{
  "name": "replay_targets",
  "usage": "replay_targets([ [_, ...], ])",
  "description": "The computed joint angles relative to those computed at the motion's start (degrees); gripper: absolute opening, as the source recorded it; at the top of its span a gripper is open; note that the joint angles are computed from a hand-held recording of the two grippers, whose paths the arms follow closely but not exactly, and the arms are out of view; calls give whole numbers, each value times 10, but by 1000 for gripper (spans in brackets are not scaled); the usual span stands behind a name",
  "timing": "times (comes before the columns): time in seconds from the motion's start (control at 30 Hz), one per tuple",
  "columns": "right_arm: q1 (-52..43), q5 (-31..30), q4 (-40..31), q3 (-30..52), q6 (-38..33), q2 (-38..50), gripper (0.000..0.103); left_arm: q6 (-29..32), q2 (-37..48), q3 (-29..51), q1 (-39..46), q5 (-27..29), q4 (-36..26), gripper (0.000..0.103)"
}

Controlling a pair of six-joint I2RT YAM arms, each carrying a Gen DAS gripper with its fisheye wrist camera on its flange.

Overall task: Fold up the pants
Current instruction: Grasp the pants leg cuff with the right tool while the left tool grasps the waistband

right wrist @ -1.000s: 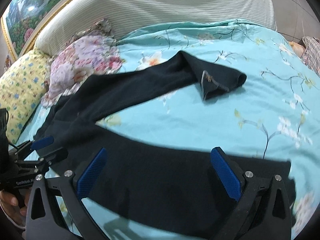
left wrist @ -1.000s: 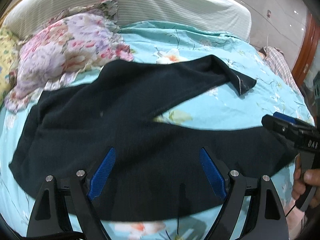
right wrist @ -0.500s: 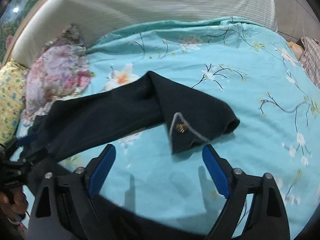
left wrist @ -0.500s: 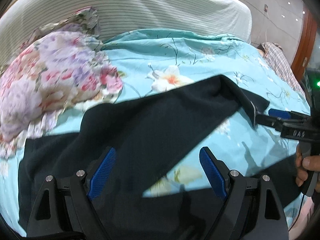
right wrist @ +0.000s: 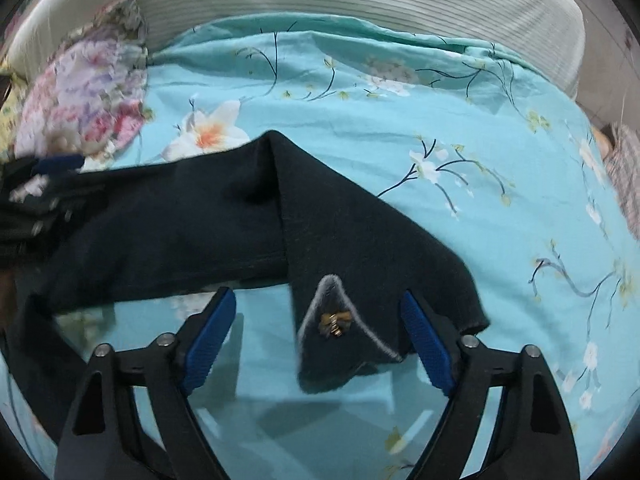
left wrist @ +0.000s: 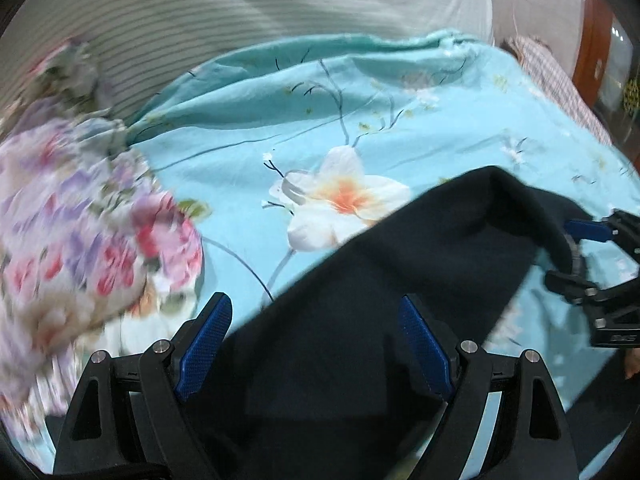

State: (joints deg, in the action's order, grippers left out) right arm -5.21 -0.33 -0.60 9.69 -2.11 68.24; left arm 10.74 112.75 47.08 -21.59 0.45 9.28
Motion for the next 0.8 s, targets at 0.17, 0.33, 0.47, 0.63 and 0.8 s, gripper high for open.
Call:
replay_targets([
  [0.17, -30, -11, 17, 10, -29, 33, 56, 57, 105, 133, 19, 18, -96, 86],
  [0.33, -105, -74, -13, 23, -70, 13, 16, 94, 144, 182, 37, 65, -148, 67],
  [0.47, -157, -114, -69, 35, -96, -30, 12, 116, 116, 161, 34, 106, -181, 12],
  [0.63, -258, -179, -178, 60, -158, -94, 11, 132, 5, 40, 25, 136, -144, 6],
  [0.8, -365, -222, -305, 76, -258, -182, 11, 123, -131, -82, 18, 163, -131, 5],
])
